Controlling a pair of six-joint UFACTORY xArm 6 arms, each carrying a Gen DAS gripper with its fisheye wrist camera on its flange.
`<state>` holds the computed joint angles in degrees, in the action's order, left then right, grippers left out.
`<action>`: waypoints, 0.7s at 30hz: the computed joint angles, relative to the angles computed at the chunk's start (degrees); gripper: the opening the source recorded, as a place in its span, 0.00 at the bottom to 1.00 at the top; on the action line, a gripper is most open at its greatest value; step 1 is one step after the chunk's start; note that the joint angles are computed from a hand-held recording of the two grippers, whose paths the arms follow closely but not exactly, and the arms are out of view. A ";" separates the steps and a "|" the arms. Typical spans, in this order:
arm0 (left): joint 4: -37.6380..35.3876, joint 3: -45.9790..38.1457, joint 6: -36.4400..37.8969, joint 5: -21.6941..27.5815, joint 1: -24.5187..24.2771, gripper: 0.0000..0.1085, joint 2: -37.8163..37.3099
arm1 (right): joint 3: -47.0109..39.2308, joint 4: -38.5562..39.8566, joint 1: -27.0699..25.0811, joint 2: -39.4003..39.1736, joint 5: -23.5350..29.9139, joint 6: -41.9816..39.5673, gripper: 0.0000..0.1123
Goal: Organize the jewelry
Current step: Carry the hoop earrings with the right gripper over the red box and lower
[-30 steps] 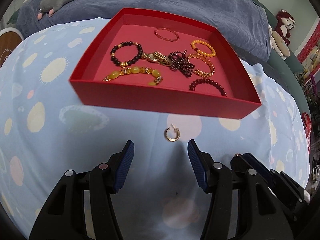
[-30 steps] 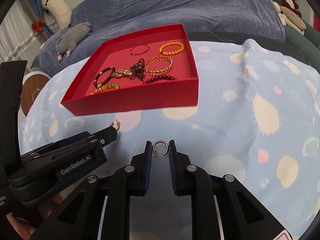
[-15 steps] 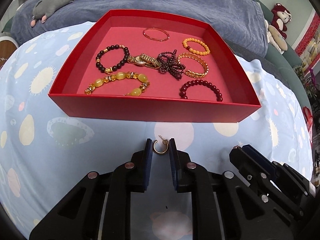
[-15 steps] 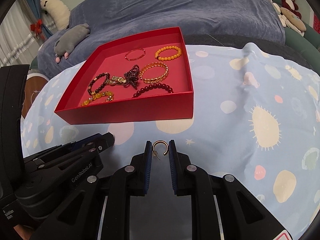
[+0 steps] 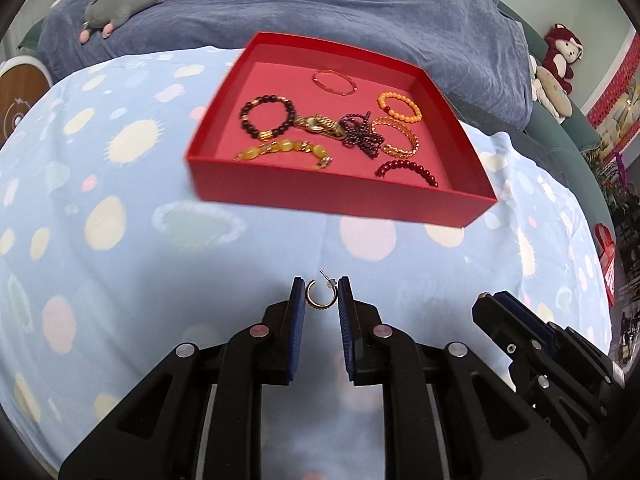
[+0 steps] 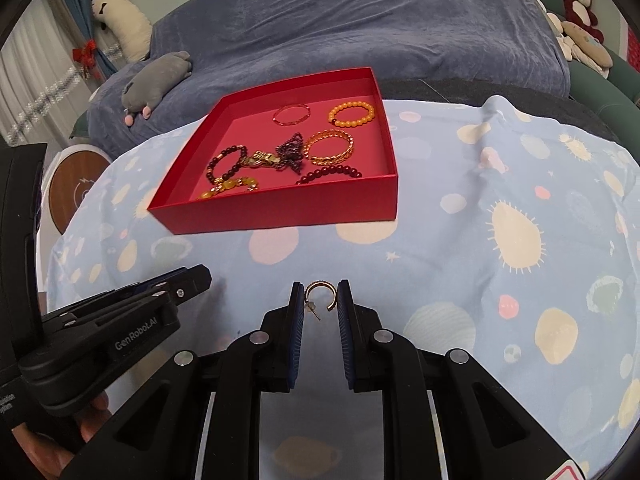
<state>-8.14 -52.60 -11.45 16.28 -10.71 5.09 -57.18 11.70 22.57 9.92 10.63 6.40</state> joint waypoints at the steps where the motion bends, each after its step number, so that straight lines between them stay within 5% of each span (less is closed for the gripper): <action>1: -0.07 1.13 0.20 -0.16 0.15 0.15 -1.07 | 0.96 0.29 0.36 -0.91 -0.07 0.09 0.14; 21: 7.11 18.61 -4.67 3.21 0.12 0.15 -21.02 | 15.85 -11.07 5.84 -15.53 -0.26 11.24 0.14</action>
